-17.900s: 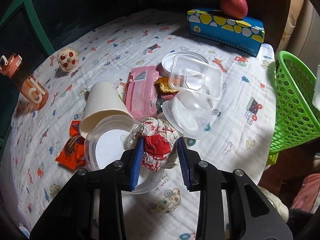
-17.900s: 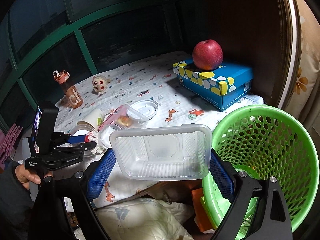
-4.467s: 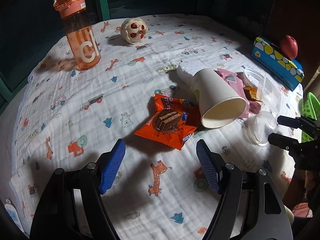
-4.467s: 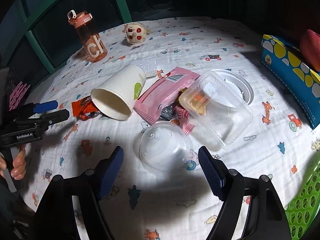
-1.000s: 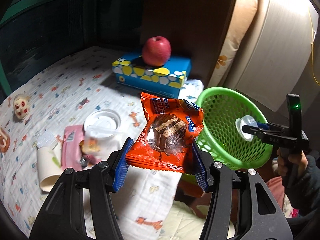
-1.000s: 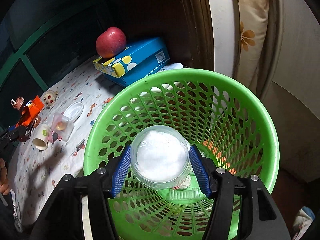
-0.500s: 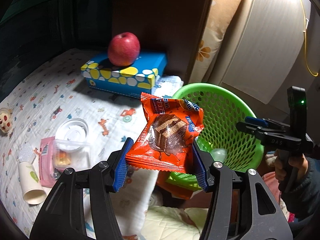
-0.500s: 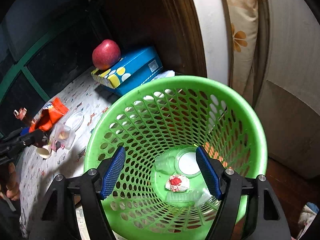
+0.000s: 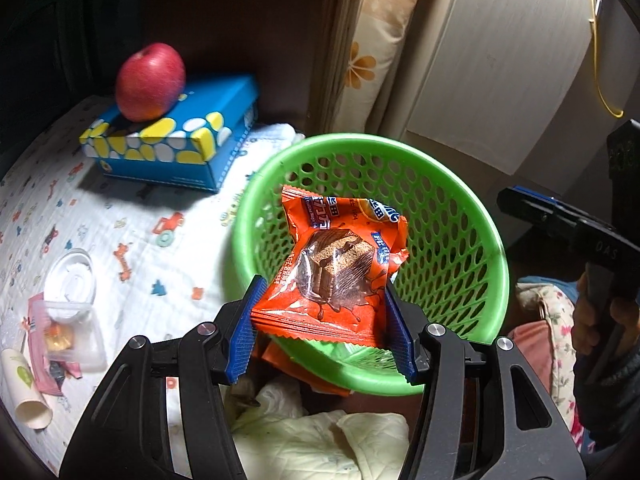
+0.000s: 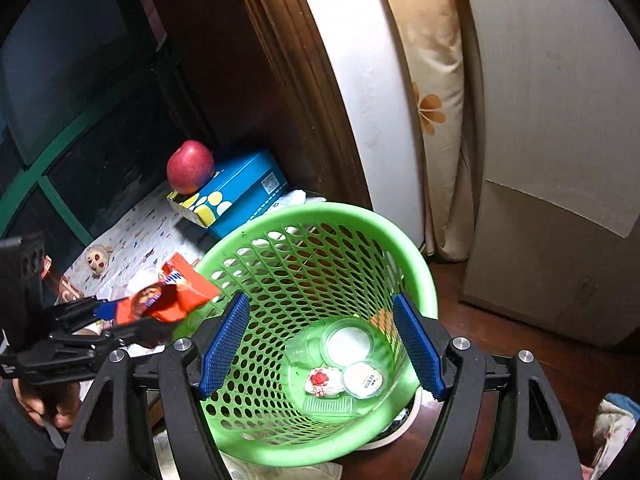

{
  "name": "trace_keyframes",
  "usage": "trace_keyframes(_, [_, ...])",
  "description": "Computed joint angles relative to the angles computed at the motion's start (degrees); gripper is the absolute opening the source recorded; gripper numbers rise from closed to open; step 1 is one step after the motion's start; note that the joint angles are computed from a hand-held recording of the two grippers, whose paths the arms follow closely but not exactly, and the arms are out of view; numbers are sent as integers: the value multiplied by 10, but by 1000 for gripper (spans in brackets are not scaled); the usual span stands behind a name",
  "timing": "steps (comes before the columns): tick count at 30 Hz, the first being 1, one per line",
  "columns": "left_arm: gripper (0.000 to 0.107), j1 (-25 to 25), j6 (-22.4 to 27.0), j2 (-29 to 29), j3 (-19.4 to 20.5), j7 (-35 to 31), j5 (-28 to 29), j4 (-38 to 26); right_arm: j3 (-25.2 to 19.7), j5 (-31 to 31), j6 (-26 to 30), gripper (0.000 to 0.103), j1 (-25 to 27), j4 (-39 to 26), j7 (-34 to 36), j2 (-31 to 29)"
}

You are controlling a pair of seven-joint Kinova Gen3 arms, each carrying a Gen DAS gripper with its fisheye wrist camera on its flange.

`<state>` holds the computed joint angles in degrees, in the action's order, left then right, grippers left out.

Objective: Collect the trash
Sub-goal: 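Carry the wrapper and dome lid over the green basket and open both tools, then move both empty tools back over the bed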

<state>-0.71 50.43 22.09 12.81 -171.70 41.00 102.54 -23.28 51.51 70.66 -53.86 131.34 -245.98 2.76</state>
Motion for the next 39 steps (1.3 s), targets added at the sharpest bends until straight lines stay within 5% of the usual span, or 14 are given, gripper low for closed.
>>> trace_keyframes(6, [59, 20, -7, 12, 4, 30, -17, 0, -7, -11, -3, 72, -6, 10, -17, -4])
trace_keyframes(9, [71, 20, -13, 8, 8, 28, -16, 9, -8, -9, -5, 72, -8, 13, -26, -3])
trace_keyframes(17, [71, 2, -23, -5, 1, 15, -2, 19, 0, 10, -20, 72, -3, 6, -14, 2])
trace_keyframes(31, [72, -77, -35, -10, -36, 16, 31, 0, 41, 86, -88, 77, 27, -54, 79, 43])
trace_keyframes(39, [72, -118, -58, 14, -56, 81, 10, -50, 72, 132, -152, 77, 46, -97, 134, 77])
